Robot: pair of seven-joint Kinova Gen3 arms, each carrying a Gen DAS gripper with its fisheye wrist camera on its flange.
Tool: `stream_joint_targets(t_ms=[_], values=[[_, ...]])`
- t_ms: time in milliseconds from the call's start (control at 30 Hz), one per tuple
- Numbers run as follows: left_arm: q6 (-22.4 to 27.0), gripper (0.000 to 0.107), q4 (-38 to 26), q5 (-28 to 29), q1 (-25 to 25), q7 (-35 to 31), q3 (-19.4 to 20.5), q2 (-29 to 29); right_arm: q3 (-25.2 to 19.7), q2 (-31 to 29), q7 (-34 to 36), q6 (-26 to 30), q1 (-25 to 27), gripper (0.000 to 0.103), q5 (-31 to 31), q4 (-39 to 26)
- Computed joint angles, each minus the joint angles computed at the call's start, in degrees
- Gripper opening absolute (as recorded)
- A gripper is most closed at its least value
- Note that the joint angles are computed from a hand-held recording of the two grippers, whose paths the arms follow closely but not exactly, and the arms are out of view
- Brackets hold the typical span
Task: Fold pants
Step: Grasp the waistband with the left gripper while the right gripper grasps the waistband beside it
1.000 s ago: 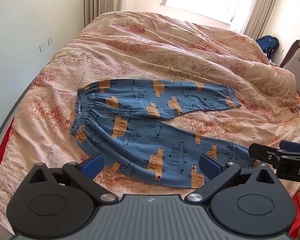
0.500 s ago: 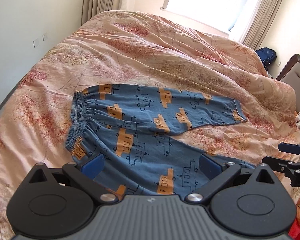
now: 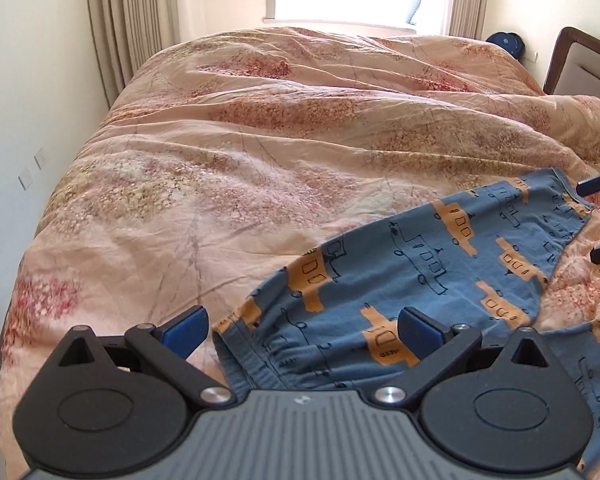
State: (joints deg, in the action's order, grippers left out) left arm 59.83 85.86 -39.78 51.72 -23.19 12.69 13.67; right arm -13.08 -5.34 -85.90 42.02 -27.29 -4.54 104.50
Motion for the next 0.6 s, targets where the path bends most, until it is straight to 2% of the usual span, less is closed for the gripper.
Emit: stream_joint_targets(t_ms=[167,267,333,367,433,467,533,600], values=[[-11.65,0.102,5.08,4.32,-12.54,-9.61,4.88,-0.58,1.26,11.00,10.64,3.54,0.34,0.102,-0.87,-10.09],[-17.71,0.098,6.50,7.67,-13.81,-16.60,2.44,-0.38,1.07,15.54,16.46,4.51,1.21,0.102,-1.87,-14.28],[-19.54,0.094,6.16,8.99,-11.84,-20.59,-1.14,0.65,0.91,18.16,20.58,4.50,2.04,0.102,-3.02,-16.59],[-20.10,0.088,5.96,9.35,-11.42,-22.21,-2.11,1.28,0.16,19.67,22.91,4.57,3.13,0.102,-3.66,-17.90],[-19.91,0.079,4.90,11.42,-12.15,-25.73,-2.26,2.56,0.04,22.19,27.39,4.29,3.97,0.100,-4.39,-19.71],[-20.02,0.077,4.57,13.31,-12.93,-27.74,-2.13,3.01,0.26,23.41,29.42,4.63,4.17,0.095,-4.76,-20.74],[-21.42,0.075,4.89,17.37,-14.31,-31.91,-2.28,3.22,0.59,27.12,31.85,8.10,4.43,0.090,-4.51,-25.16],[-22.22,0.070,5.08,21.16,-17.13,-36.57,-0.61,3.51,0.78,30.61,33.72,12.65,4.94,0.082,-5.01,-29.99]])
